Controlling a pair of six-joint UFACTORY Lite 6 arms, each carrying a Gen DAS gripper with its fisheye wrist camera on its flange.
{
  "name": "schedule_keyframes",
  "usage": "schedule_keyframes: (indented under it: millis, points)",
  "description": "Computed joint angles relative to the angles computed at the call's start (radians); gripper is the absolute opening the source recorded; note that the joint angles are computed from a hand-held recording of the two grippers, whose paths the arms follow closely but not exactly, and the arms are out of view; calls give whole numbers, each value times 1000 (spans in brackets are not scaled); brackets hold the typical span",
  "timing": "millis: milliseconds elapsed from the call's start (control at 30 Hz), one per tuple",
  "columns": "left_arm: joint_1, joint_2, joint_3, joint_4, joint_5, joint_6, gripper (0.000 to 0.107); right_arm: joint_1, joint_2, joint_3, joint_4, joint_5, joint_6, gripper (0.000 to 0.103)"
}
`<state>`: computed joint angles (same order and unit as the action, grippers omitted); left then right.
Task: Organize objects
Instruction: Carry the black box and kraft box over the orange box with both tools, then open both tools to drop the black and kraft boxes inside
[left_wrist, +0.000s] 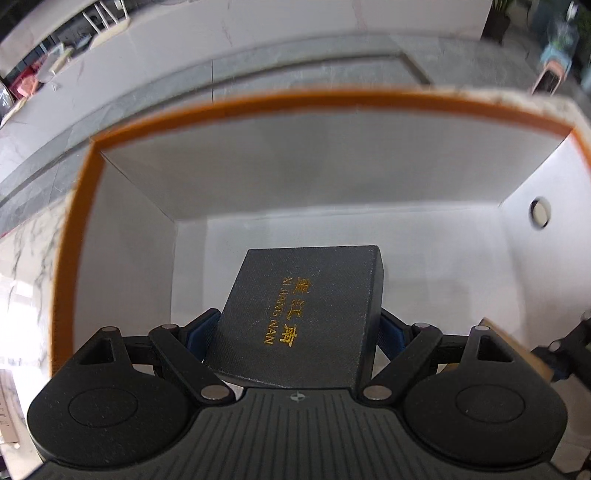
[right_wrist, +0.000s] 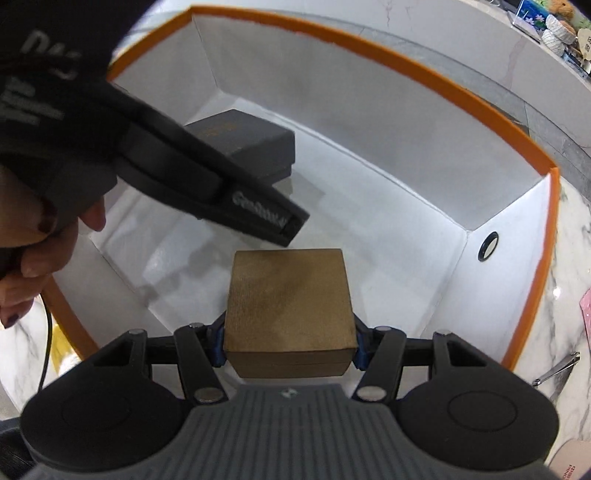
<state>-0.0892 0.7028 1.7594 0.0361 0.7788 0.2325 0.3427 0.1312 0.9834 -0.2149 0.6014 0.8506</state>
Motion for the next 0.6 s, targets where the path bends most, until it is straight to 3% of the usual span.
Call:
schedule_keyframes:
  millis: [233,533,600]
  points:
    - [-9,69,76,15,95,14,101,-9,48,24,60,23,-74,61]
    - [11,30,9,-15,75,60,101,-1,27,-9,83,27,-76,61]
    - [15,1,-29,-17,44,69,101,4,0,-30,65,18,-50,74]
